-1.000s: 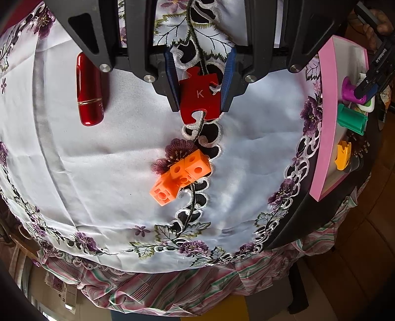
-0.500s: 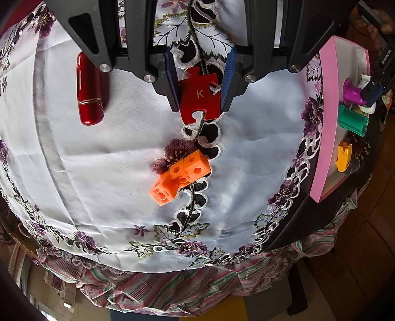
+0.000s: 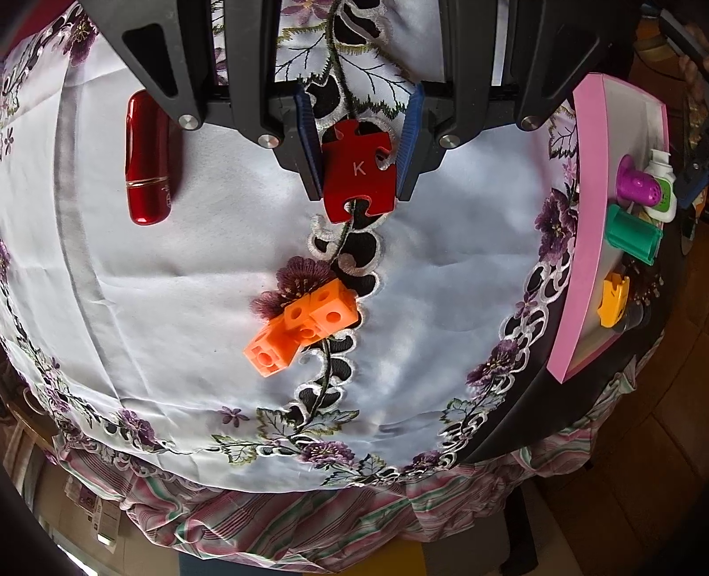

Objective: Organize rigid objects
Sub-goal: 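Carry the red K puzzle piece into the tray and open the right tool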

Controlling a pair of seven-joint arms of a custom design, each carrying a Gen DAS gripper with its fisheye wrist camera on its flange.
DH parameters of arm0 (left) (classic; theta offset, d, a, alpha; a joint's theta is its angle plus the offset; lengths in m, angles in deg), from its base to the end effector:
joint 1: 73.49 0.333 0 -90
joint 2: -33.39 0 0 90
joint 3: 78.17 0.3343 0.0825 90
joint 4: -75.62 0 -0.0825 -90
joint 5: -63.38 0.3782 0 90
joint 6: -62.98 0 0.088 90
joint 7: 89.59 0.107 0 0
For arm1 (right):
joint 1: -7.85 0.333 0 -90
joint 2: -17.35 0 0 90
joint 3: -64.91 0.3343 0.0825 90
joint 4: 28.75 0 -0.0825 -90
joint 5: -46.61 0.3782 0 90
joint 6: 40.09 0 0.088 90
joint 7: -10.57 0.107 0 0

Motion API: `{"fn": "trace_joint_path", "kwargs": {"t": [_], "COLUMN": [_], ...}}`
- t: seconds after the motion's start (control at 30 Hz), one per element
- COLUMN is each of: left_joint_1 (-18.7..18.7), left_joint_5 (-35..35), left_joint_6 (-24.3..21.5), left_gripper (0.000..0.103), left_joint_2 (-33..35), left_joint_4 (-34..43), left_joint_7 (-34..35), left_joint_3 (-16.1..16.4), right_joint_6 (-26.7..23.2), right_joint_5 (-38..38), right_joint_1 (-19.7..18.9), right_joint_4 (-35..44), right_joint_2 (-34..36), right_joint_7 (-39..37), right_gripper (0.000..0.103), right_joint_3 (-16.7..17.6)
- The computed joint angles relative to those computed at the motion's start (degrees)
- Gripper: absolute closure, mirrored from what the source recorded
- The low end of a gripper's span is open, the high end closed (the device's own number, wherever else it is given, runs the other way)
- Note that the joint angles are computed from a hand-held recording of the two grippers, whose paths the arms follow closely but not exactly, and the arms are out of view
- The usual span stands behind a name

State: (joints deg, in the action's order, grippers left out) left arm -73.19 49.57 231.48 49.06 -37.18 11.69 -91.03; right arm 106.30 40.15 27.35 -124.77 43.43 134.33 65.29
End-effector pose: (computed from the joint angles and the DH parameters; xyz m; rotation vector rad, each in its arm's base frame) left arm 0.6416 -0.1152 0.4382 -1.7141 2.0272 -0.8673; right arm 0.6669 0.2421 0.4045 -1.7793 2.0959 -0.2888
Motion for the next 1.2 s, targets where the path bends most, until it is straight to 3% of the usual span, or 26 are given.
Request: {"fn": "trace_joint_path", "kwargs": {"t": [0.33, 0.67, 1.0, 1.2], "left_joint_1": [1.1, 0.8, 2.2, 2.5], "left_joint_5": [-2.2, -0.6, -2.9, -2.4], "left_joint_6": [1.9, 3.6, 3.1, 3.0], "left_gripper": [0.05, 0.05, 0.05, 0.05], "left_joint_2": [-1.2, -2.8, -3.0, -3.4], "left_joint_4": [-1.3, -3.2, -3.5, -3.9], "left_joint_7": [2.0, -0.2, -0.1, -2.6], "left_joint_3": [-1.0, 0.7, 0.3, 2.1], "right_joint_6": [-2.3, -1.3, -2.3, -3.8], "right_joint_5": [-0.2, -1.3, 0.9, 4.2], "right_joint_1": [0.3, 1.3, 3.1, 4.4], "right_joint_4": [1.5, 2.6, 14.5, 26.4], "right_joint_2": [1.0, 0.7, 6.4, 13.3], "right_joint_7": [-0.4, 0.1, -5.8, -10.7], "right_gripper": [0.071, 0.071, 0.071, 0.071], "right_joint_3": [-0.1, 0.3, 2.6, 4.2]}}
